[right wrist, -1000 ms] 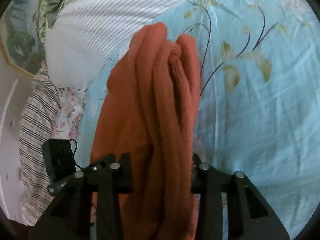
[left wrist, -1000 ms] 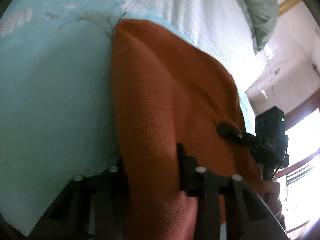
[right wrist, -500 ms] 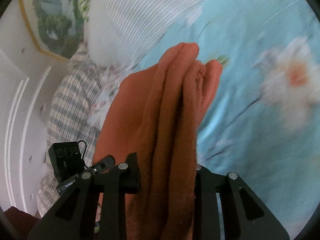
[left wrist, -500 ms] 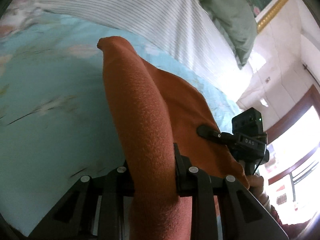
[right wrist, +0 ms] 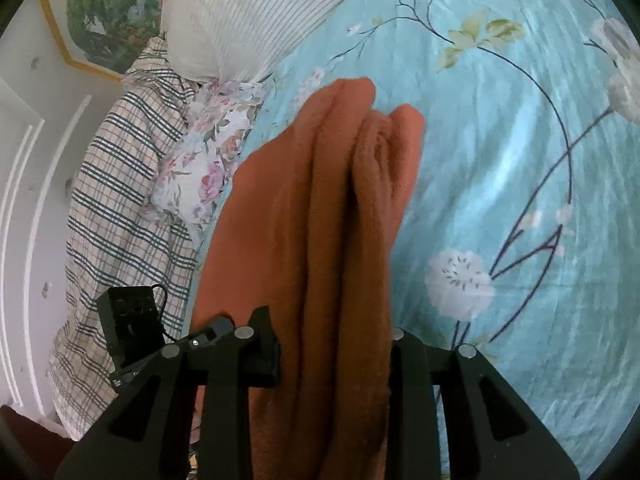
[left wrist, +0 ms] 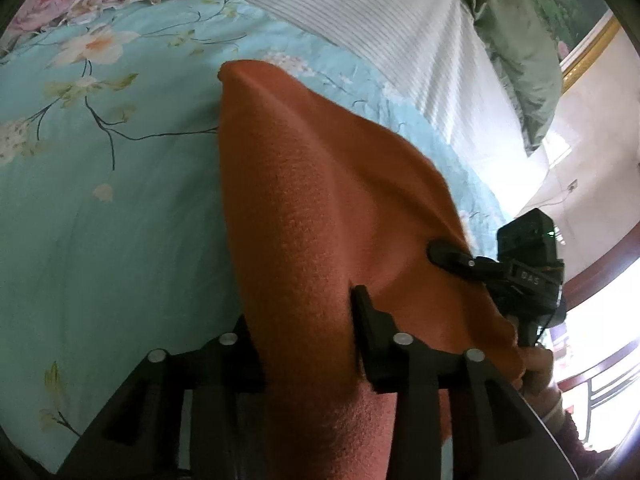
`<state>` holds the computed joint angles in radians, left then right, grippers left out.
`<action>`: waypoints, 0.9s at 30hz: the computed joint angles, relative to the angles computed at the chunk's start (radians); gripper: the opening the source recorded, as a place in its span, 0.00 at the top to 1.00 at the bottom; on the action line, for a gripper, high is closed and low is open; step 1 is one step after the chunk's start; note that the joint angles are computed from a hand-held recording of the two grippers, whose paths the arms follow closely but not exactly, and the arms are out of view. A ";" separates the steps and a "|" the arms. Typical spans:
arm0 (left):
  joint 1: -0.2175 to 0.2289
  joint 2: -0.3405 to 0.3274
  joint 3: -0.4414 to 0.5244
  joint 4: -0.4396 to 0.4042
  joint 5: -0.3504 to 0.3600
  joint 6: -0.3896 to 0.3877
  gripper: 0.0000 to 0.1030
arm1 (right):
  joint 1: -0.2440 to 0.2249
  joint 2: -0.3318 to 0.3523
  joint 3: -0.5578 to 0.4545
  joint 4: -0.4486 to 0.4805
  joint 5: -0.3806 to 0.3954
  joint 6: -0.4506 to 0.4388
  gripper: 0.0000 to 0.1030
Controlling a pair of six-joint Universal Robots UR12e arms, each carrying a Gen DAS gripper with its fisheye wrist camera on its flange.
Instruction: Fold small clothes
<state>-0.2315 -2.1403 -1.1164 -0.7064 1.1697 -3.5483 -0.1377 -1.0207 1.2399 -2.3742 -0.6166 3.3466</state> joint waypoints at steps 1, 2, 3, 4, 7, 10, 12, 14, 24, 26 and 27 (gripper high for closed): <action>-0.003 0.001 0.003 -0.003 0.008 0.001 0.60 | -0.001 -0.001 0.003 -0.004 -0.004 0.005 0.69; -0.006 -0.003 0.012 -0.012 0.018 0.000 0.56 | -0.001 -0.002 0.005 -0.009 -0.010 0.010 0.68; -0.006 -0.004 0.014 -0.017 0.026 -0.002 0.54 | -0.001 -0.002 0.007 -0.012 -0.011 0.014 0.66; -0.009 -0.009 0.023 -0.025 0.031 -0.006 0.53 | -0.001 -0.003 0.008 -0.010 -0.016 0.017 0.64; -0.011 -0.014 0.040 -0.053 0.047 -0.012 0.49 | 0.000 -0.018 0.010 0.000 -0.059 0.008 0.60; -0.011 0.007 0.026 -0.067 0.092 0.001 0.48 | -0.007 -0.054 0.039 -0.056 -0.145 0.033 0.46; -0.017 0.025 0.015 -0.054 0.145 0.019 0.49 | -0.017 -0.079 0.067 -0.143 -0.187 0.073 0.44; -0.020 0.045 -0.002 -0.021 0.180 0.028 0.50 | -0.026 -0.090 0.077 -0.203 -0.188 0.096 0.44; -0.019 0.061 -0.025 0.065 0.055 0.097 0.51 | 0.003 -0.037 -0.031 -0.018 -0.171 -0.011 0.48; -0.019 0.060 -0.026 0.052 0.045 0.112 0.51 | 0.002 -0.030 -0.031 -0.024 -0.168 0.006 0.48; -0.020 0.059 -0.025 0.043 0.047 0.120 0.51 | 0.002 -0.027 -0.030 -0.031 -0.159 0.013 0.48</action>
<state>-0.2515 -2.0813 -1.1419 -0.6634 1.2170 -3.4284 -0.1361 -1.0482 1.2094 -2.4049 -0.7759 3.3593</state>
